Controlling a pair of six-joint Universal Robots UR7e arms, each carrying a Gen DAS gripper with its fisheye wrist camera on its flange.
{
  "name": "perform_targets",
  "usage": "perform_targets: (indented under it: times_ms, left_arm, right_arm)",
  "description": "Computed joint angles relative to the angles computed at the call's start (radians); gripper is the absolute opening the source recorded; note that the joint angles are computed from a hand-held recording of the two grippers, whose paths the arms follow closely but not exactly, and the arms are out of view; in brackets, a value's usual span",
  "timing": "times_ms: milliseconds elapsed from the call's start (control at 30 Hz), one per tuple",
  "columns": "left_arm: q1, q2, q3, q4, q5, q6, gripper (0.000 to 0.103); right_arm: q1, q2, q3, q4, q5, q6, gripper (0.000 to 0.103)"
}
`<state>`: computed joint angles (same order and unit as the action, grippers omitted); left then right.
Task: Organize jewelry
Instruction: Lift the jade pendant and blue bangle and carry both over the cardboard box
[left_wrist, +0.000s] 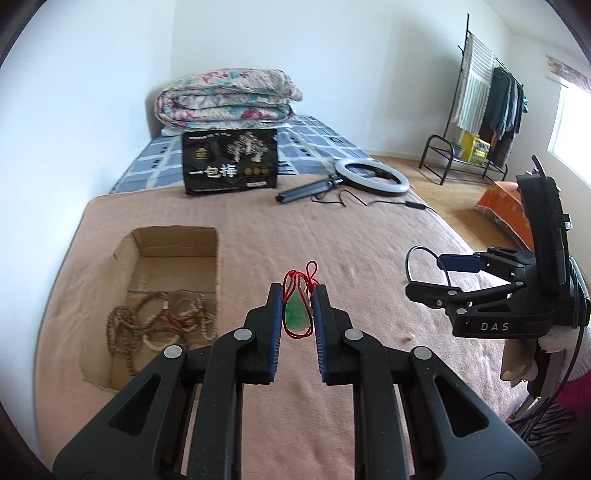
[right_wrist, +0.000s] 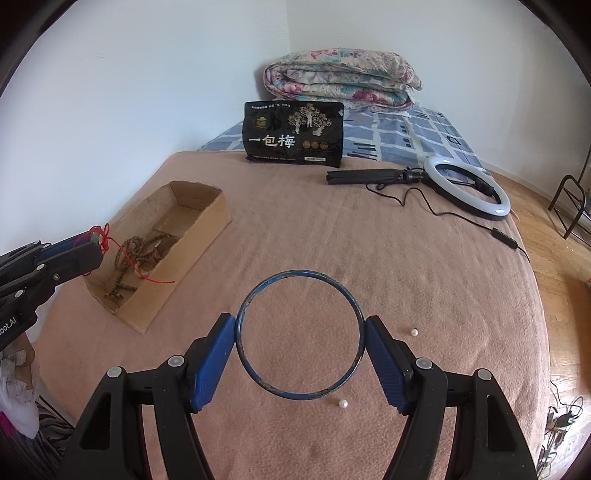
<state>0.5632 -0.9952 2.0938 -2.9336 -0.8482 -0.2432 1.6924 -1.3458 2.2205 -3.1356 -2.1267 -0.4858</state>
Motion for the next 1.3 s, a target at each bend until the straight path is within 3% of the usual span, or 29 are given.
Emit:
perform_targets:
  times_ms: [767,1300]
  left_arm:
    - [0.099,-0.13,0.048,0.028,0.095,-0.043,0.015]
    - [0.17,-0.133,0.031,0.092,0.091,-0.105,0.015]
  right_arm:
    - [0.092,0.202,-0.167,0.037,0.019,0.02,0.073]
    - [0.108,0.36,-0.33,0.102,0.042,0.02,0.073]
